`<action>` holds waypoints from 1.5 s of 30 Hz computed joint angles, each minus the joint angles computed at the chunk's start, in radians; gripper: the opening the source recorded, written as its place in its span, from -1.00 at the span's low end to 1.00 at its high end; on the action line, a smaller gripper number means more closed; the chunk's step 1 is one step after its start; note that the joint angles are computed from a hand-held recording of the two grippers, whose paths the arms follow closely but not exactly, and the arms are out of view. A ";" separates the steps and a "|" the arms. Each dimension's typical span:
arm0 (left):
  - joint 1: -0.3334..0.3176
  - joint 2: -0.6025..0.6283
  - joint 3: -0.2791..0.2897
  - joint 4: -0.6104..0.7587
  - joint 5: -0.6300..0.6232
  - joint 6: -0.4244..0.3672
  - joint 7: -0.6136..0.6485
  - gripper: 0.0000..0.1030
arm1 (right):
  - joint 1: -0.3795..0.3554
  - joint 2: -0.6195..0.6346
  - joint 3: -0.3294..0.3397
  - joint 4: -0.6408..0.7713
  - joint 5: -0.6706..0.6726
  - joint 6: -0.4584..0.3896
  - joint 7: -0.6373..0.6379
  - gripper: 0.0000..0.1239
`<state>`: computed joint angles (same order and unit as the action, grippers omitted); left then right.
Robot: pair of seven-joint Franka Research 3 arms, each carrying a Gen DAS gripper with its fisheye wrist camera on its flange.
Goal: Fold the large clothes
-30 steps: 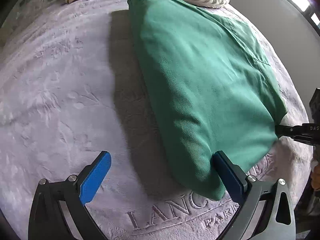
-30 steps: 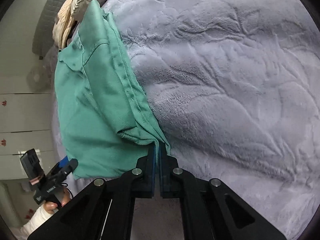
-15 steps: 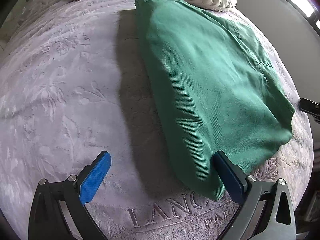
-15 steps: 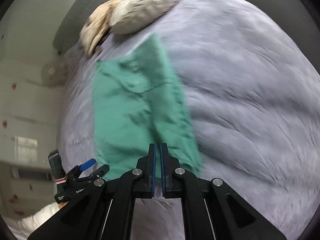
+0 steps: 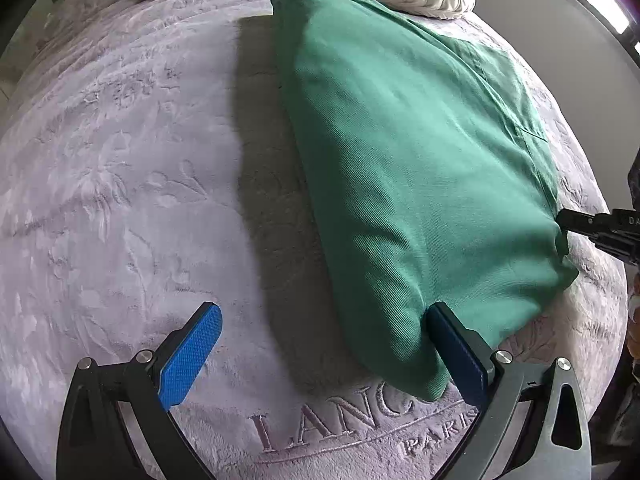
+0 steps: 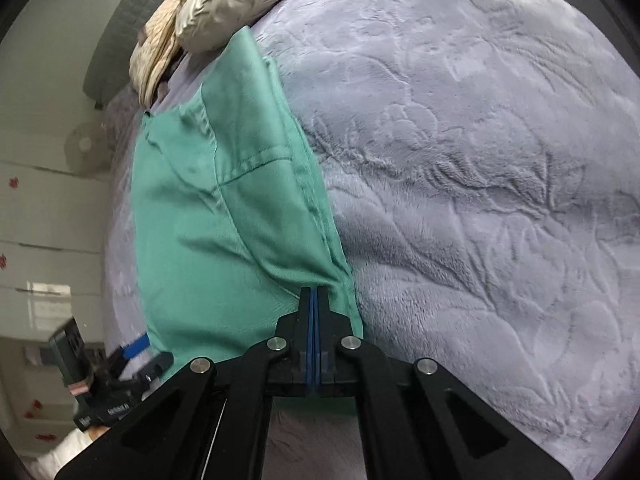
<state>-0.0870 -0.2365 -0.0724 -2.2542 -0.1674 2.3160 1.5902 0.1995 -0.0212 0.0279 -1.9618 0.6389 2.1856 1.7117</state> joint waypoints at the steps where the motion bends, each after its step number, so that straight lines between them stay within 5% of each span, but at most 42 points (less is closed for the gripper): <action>1: 0.001 0.002 -0.003 0.003 0.007 -0.003 -0.005 1.00 | -0.001 -0.002 -0.001 0.001 0.001 -0.003 0.004 -1.00; 24: 0.000 0.020 -0.020 0.094 0.078 -0.079 -0.103 1.00 | -0.022 -0.023 -0.018 0.033 -0.037 -0.064 0.085 -0.90; 26: 0.003 0.022 -0.009 0.103 0.050 -0.075 -0.092 1.00 | -0.023 -0.003 -0.017 0.058 -0.039 -0.072 0.077 -0.66; 28: 0.007 0.031 0.001 0.118 0.015 -0.072 -0.084 1.00 | -0.024 0.016 -0.014 0.085 -0.050 -0.069 0.074 0.22; 29: 0.010 0.041 0.009 0.130 -0.011 -0.074 -0.075 1.00 | -0.023 0.021 -0.012 0.090 -0.052 -0.051 0.071 0.32; 45: 0.090 0.269 -0.017 0.278 -0.393 -0.186 0.142 1.00 | -0.117 0.340 0.037 0.369 0.284 -0.160 -0.177 0.34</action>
